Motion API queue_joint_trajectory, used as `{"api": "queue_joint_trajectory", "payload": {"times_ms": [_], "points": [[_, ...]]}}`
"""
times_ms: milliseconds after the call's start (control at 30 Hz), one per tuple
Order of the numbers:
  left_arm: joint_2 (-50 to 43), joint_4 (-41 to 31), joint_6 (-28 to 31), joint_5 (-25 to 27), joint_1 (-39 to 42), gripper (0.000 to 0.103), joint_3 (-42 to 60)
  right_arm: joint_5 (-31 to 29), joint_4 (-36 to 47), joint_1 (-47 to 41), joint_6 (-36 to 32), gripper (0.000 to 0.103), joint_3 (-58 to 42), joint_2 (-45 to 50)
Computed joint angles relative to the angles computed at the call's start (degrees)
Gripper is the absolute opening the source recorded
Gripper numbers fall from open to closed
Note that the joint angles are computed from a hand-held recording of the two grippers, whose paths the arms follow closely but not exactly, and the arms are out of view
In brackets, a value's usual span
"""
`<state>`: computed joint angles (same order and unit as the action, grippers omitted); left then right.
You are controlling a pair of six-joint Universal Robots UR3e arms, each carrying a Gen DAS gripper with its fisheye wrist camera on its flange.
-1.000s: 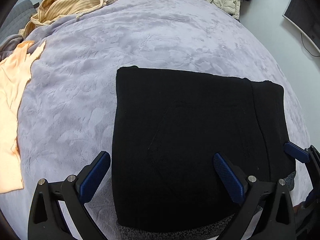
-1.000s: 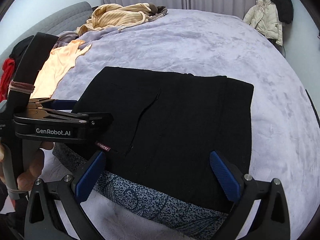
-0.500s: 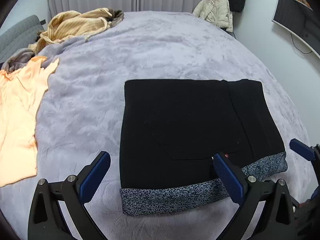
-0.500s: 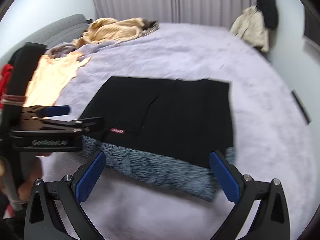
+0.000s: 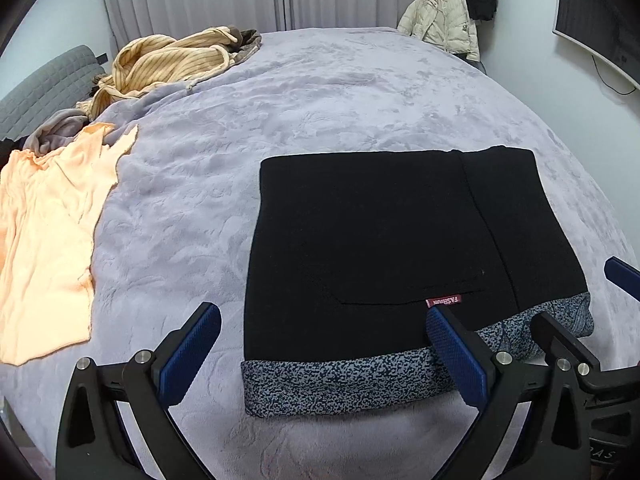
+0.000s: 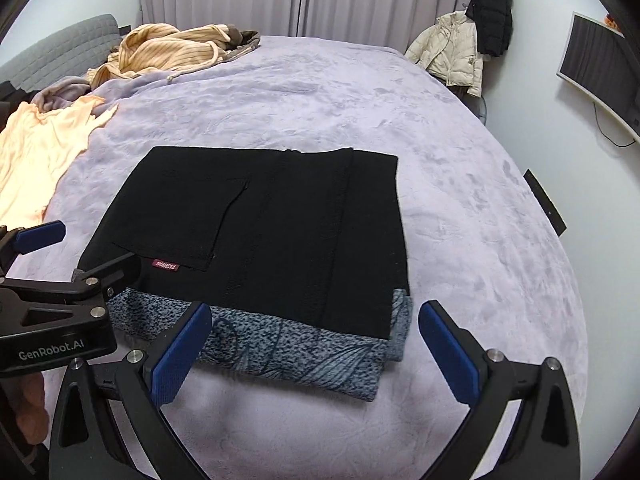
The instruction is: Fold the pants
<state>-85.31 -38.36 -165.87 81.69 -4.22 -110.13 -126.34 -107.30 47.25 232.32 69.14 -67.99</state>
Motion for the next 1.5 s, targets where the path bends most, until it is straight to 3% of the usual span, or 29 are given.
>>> {"api": "queue_joint_trajectory", "payload": {"times_ms": [367,1500], "points": [[0.4,2.3,-1.4,2.9,-0.5,0.103,-1.0,0.6,2.2,0.2,-0.9,0.103,-3.4,2.1],[0.2,0.6,-1.6,1.2,0.8,0.103,-1.2,0.7,2.9,-0.2,-2.1,0.103,-4.7,3.0]]}}
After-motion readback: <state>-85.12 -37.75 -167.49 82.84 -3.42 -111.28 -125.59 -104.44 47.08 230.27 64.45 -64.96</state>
